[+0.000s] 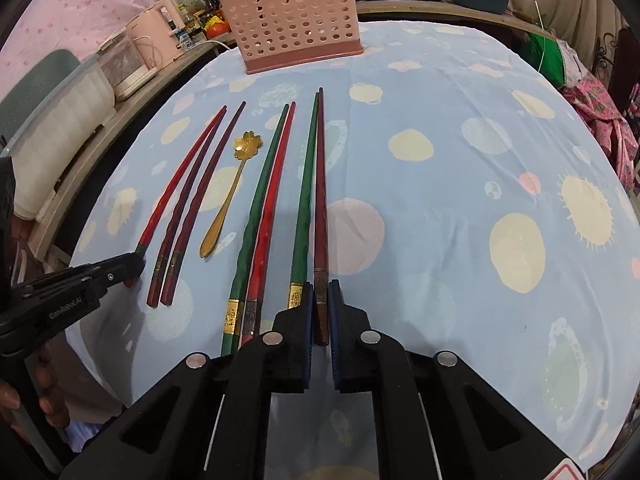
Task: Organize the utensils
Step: 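Grasp another red chopstick with the left tool while the right tool grasps a dark red chopstick, then lift both chopsticks and lower them into the pink basket with both tools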
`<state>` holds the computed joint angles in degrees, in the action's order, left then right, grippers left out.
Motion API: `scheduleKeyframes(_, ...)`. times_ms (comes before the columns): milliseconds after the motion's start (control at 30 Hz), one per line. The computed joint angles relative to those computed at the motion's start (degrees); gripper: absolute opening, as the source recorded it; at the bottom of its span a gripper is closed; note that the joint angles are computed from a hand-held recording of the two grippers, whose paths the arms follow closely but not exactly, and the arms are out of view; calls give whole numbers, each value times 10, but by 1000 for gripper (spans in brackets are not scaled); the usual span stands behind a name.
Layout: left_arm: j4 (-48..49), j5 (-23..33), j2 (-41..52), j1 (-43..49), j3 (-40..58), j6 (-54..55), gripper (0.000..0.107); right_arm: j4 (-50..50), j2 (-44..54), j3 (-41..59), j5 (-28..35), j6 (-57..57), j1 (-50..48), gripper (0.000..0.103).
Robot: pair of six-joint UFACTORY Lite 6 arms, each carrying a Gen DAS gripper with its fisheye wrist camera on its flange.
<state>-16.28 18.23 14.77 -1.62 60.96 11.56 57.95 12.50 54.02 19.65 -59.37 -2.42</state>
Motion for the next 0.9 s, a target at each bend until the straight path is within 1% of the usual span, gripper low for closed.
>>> scheduleKeyframes(167,-32,5,-5,9,-6,26,7,11,-5,-5,6,-11,-6,7)
scheduleKeyframes(300,-19,6,-14,11,-13,11,7,22,-11,-7,10,-23,-13,7)
scheduleKeyframes(633,-38,14,-27,21,-29,17,7,51,-43,-31,24,-55,-32,7)
scheduleKeyframes(900,-21,16,-30,19,-30,-4,7,73,-56,-43,38,-79,-49,7)
